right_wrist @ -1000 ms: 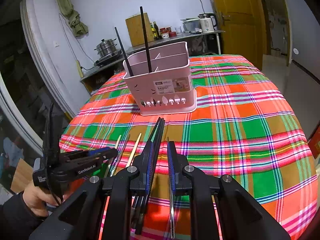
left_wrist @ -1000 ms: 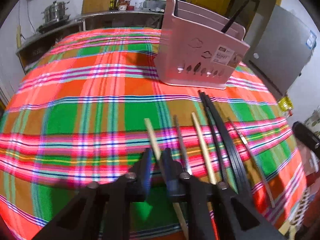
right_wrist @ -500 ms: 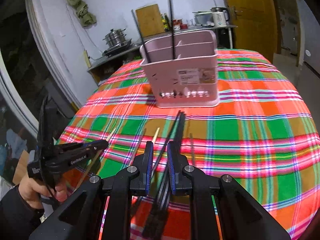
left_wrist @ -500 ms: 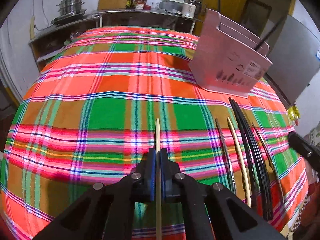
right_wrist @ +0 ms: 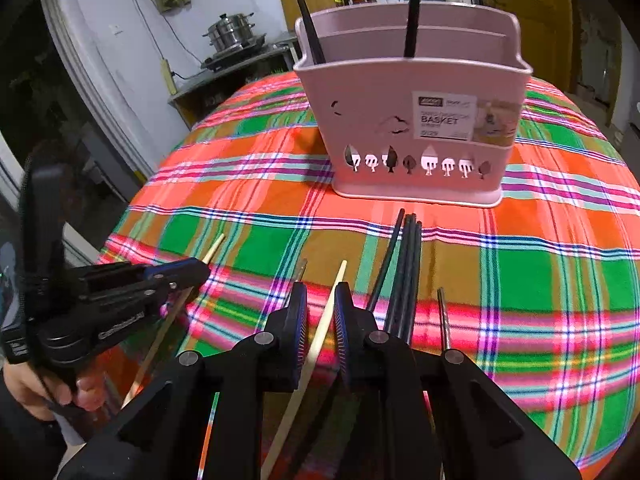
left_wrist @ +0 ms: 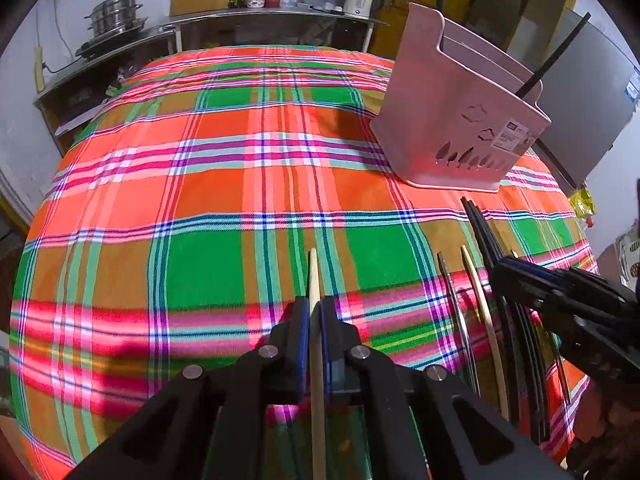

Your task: Organize utensils

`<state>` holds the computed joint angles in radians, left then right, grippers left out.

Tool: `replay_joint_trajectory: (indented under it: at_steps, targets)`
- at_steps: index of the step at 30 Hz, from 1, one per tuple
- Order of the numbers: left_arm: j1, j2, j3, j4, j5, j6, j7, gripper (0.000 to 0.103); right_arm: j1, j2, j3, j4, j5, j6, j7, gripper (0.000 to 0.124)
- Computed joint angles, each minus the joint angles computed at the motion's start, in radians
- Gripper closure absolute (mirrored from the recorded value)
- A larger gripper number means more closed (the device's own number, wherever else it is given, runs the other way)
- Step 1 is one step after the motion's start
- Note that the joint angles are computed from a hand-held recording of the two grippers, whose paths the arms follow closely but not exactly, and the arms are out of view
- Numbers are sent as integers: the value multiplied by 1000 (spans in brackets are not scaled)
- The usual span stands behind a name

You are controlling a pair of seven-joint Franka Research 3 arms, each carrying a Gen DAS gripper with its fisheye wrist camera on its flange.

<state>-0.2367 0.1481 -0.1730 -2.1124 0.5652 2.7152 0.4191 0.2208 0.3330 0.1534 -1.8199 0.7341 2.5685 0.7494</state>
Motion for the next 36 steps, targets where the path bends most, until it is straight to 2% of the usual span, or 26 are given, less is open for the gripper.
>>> replay_joint_trajectory:
  at_steps: [7,14,16,21,36]
  targets:
    - [4,30,0,37,-17,-7,69,95,25,57,-18,57,-97,-11,100,109]
    - [-5,53,5,74,-13,-44,117,94,29,74,-13,73,-151,-15,131,109]
    - [-7,56,6,79,-13,-51,123,94,32,77,-16,79,-165,-18,146,115]
    - [-1,54,6,79,-38,-46,113,98,32,86,-15,97,-187,-30,167,116]
    - [-5,-80,-8,66,86,-59,14,98,-19,-42,7,53,-4,-17,31,118]
